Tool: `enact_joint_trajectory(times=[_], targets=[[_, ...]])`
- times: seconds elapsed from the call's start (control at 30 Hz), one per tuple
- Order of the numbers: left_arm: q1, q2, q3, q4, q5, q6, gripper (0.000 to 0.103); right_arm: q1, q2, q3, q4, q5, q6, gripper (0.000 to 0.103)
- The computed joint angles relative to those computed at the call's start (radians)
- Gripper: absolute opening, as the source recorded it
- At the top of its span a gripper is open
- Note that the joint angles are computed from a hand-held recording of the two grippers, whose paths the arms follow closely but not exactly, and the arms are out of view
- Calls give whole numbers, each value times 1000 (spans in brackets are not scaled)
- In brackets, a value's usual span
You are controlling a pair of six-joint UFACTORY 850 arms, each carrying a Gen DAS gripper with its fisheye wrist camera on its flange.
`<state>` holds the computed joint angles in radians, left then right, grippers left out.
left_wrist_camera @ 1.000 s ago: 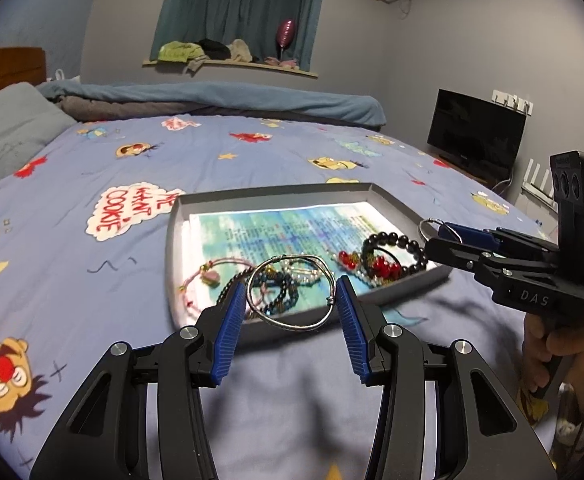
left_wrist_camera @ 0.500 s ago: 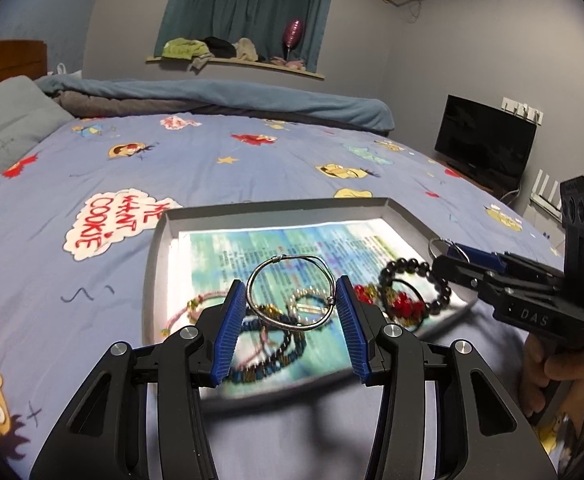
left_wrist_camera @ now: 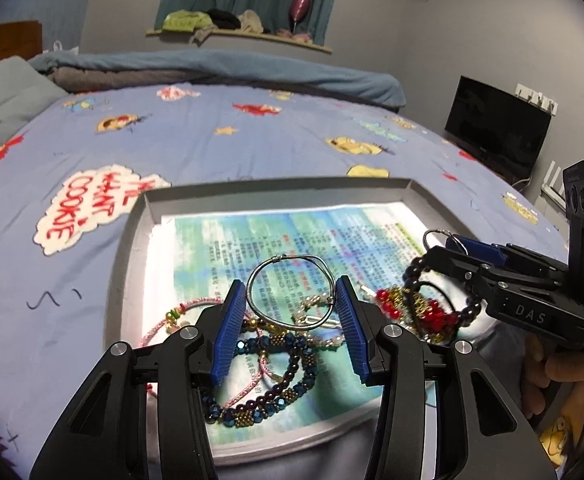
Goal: Organize jewelry
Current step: 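Carry both hoop earrings into the gray box and open both tools, then withdraw both open tools from the box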
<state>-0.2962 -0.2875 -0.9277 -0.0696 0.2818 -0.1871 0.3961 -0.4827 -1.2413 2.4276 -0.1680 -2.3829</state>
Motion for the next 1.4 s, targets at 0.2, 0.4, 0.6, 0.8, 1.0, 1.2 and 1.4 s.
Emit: enact_joint_trajectory(times=[0.2,0.4,0.6,0.8,1.0,1.2,1.4], targets=[[9,-9,-5,83,-16,-89,52,2,-2,0,17,5,-18,49],[6,-3,4,66,-6,-72,63,0,25,38,108,-42,-117,63],[-9,34,45,-65,55,50,76,-8,76,111,240,-139,-244,64],[-38,75,92,-158,125,152,84,-7,124,179,344,-209,-338,71],[-76,116,145,-275,202,276,94,2,173,246,436,-244,-441,80],[-113,150,192,-411,269,383,96,15,210,302,479,-286,-512,92],[-141,169,226,-471,324,409,98,24,226,336,495,-319,-526,96]])
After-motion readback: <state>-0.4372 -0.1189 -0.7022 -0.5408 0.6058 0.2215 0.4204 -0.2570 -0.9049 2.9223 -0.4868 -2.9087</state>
